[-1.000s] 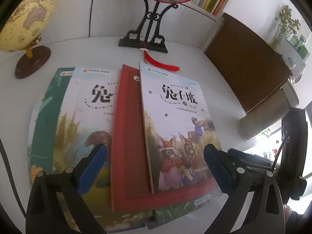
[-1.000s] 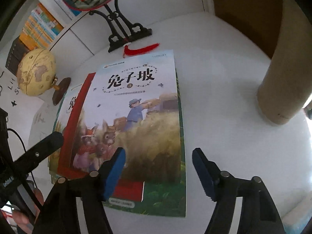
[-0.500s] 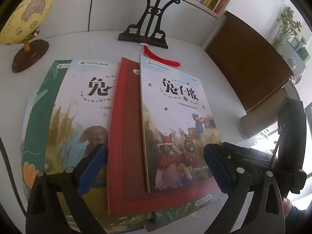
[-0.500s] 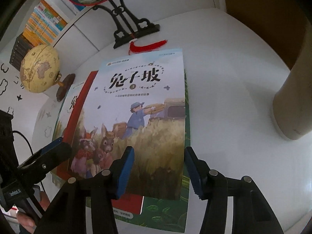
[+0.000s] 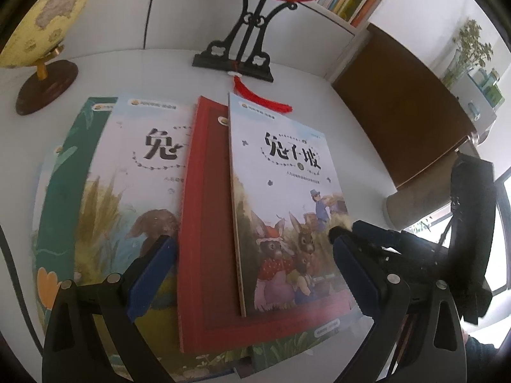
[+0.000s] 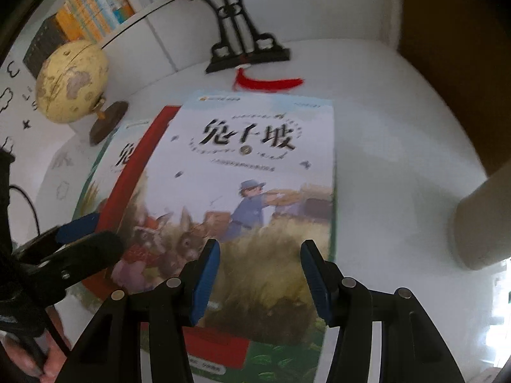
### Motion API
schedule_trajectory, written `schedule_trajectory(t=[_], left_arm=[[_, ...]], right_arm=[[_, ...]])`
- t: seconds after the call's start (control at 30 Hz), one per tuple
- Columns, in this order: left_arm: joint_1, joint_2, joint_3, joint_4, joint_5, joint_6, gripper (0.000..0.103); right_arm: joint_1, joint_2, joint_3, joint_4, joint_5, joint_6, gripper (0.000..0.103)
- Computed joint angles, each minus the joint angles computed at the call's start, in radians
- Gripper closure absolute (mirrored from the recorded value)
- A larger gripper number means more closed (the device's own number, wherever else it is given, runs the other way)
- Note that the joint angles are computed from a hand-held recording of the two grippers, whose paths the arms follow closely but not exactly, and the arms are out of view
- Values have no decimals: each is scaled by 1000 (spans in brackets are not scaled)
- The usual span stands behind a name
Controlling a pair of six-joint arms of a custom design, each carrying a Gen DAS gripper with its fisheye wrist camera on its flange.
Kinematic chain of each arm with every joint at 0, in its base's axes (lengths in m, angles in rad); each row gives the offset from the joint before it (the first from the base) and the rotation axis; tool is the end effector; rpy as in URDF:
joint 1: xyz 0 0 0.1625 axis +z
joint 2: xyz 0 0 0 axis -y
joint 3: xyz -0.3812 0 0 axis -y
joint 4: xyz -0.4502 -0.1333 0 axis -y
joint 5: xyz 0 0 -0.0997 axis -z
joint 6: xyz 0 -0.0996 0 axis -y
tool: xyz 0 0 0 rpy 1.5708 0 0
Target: Organize books
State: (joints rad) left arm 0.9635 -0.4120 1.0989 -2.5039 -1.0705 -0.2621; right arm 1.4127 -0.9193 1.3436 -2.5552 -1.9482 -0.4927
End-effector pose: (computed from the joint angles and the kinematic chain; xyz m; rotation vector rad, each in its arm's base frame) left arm -0.3166 -0.7729 -0.0308 0.3835 2.7022 -0.5997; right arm -0.0266 -0.7806 0.2548 0.2877 -2.5478 0.5414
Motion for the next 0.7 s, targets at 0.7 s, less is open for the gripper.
schedule_trajectory(t=[0.7], left_arm=[[-10, 14, -12, -5, -19, 34, 5]], right_arm=[[-33, 32, -97, 102, 72, 87, 50]])
